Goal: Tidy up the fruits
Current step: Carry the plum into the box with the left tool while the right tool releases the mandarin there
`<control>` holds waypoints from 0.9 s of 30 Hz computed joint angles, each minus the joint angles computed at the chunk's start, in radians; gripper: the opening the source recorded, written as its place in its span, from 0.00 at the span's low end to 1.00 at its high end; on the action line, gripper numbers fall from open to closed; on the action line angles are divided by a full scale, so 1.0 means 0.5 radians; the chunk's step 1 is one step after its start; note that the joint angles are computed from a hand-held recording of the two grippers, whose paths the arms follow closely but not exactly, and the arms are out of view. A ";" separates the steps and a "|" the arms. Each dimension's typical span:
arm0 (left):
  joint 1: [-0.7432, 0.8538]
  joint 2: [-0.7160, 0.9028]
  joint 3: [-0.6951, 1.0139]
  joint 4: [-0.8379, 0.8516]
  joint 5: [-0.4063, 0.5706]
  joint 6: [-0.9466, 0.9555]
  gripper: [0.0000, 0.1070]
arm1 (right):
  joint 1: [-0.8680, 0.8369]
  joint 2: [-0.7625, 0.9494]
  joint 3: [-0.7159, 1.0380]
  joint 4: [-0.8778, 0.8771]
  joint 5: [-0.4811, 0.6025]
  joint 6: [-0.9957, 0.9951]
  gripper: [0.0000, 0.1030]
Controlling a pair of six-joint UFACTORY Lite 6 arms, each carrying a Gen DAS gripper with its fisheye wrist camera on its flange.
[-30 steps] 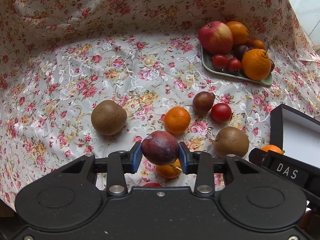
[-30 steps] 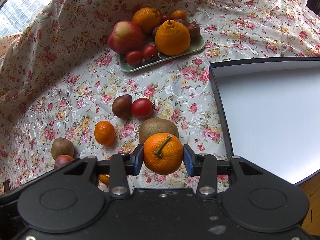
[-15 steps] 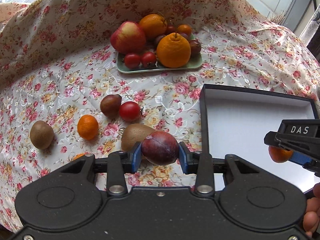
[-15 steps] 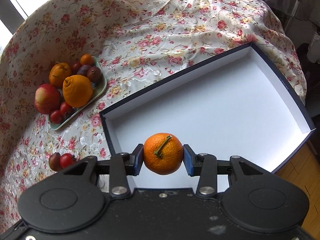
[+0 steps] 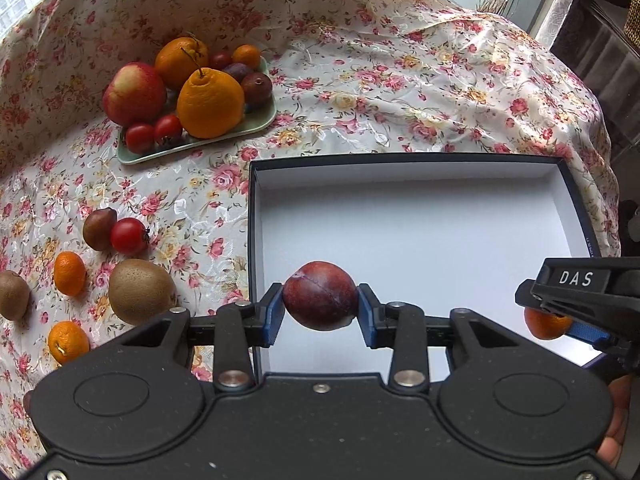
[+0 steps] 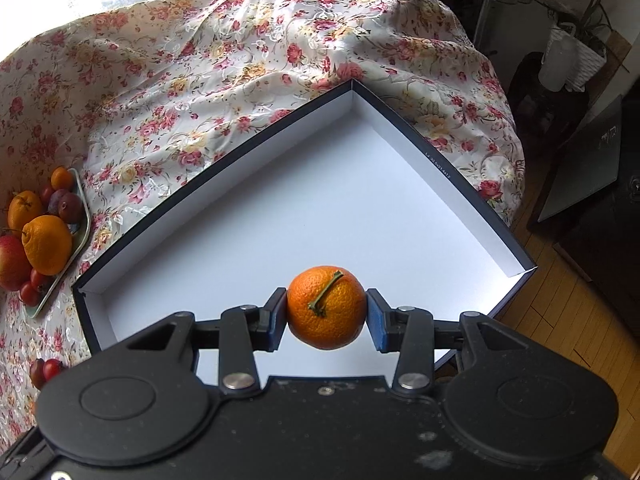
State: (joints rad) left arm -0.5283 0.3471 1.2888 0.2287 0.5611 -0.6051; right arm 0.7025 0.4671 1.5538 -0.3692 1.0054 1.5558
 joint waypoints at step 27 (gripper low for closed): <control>-0.033 0.081 0.073 0.051 0.049 -0.071 0.48 | -0.024 0.000 -0.002 0.073 0.020 -0.115 0.42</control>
